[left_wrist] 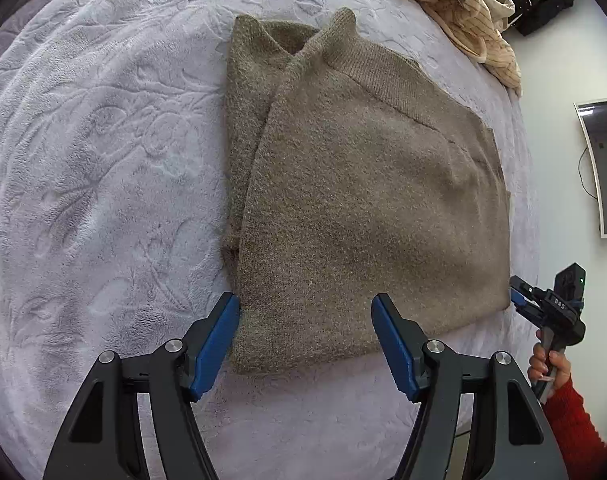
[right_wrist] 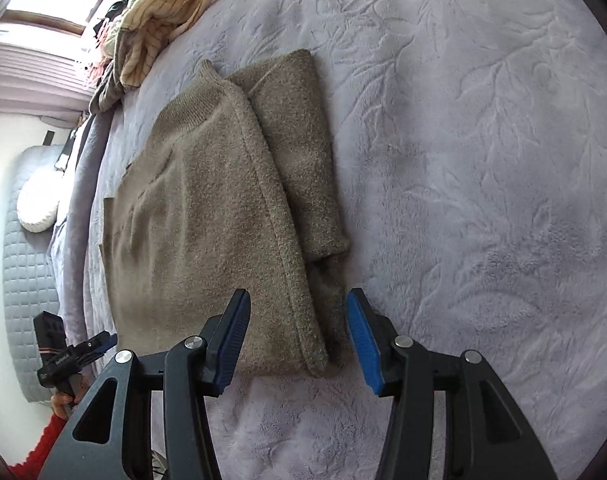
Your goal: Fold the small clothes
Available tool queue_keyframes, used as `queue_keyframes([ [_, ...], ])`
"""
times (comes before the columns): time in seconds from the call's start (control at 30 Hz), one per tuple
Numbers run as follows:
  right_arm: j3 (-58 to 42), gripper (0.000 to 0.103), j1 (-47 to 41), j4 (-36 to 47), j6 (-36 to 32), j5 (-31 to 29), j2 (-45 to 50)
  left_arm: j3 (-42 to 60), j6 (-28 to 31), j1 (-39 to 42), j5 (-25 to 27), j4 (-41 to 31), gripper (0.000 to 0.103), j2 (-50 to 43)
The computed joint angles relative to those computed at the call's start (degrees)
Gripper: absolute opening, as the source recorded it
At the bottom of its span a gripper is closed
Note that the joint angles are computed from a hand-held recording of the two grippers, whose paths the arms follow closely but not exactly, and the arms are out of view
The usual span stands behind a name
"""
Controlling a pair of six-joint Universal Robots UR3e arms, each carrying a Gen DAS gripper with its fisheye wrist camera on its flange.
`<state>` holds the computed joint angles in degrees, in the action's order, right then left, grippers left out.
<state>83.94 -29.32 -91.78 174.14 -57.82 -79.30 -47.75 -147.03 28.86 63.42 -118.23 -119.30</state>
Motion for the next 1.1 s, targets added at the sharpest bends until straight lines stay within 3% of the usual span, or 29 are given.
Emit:
queue_keyframes([
  [0.03, -0.37, 0.047, -0.25, 1.33, -1.19, 0.96, 0.64, 0.08, 0.73, 0.09, -0.22, -0.57, 0.053, -0.07],
  [0.07, -1.22, 0.028, -0.01, 2.72, -2.57, 1.2, 1.12, 0.62, 1.36, -0.09, -0.03, -1.26, 0.039, -0.36],
  [0.1, -2.13, 0.019, 0.48, 3.83, -3.82, 0.59, 1.36, 1.87, 2.05, -0.41, 0.86, -2.54, 0.014, -1.19],
  [0.13, -3.54, 0.01, 0.91, 5.45, -5.29, 0.31, 1.73, 2.5, 2.46, -0.58, 1.34, -3.47, 0.013, -1.72],
  [0.17, -5.07, 0.008, 0.79, 8.11, -7.31, 1.03, 2.12, 2.33, 2.61, -0.75, 0.94, -3.66, 0.013, -1.72],
  [0.27, -12.01, 0.005, 0.63, 17.55, -13.31, 1.47, 3.91, 5.02, 5.98, 0.0, -0.48, -7.65, 0.013, -1.49],
  [0.37, -15.82, 0.005, 1.41, 22.1, -16.09, -2.12, 5.23, 4.53, 8.7, 0.31, 0.79, -8.49, 0.013, 0.47],
  [0.47, -11.52, 0.005, 1.21, 18.51, -13.75, -5.56, 5.63, -5.36, 7.39, -0.41, 5.66, -0.05, 0.013, 4.23],
  [0.53, -5.99, 0.005, -0.13, 14.77, -11.63, -4.86, 4.84, -11.06, 5.39, 0.62, 7.14, 4.47, 0.012, 5.58],
  [0.6, -1.99, 0.005, -1.46, 12.03, -9.85, -3.11, 2.77, -13.39, 3.73, 2.44, 6.57, 5.87, 0.013, 6.91],
  [0.7, -1.18, 0.006, -1.45, 11.03, -8.42, -5.09, -0.02, -15.66, 1.54, 4.42, 10.4, 9.97, 0.013, 10.42],
  [0.8, -1.65, 0.01, -2.24, 9.97, -4.1, -8.45, -3.0, -12.24, 1.13, 6.55, 8.62, 7.47, 0.013, 11.04],
  [0.87, -2.42, 0.013, -2.61, 9.29, -3.63, -7.16, -4.63, -8.55, 0.81, 6.18, 6.7, 6.37, 0.013, 10.45],
  [0.97, -5.56, 0.013, -0.07, 9.42, -4.01, -4.28, -3.81, -3.28, -2.0, 2.26, 4.89, 8.21, 0.013, 7.14],
  [1.1, -9.67, 0.013, 6.05, 7.95, -1.95, -5.1, 1.46, 4.89, -7.59, -5.14, 4.89, 12.13, 0.013, -1.15],
])
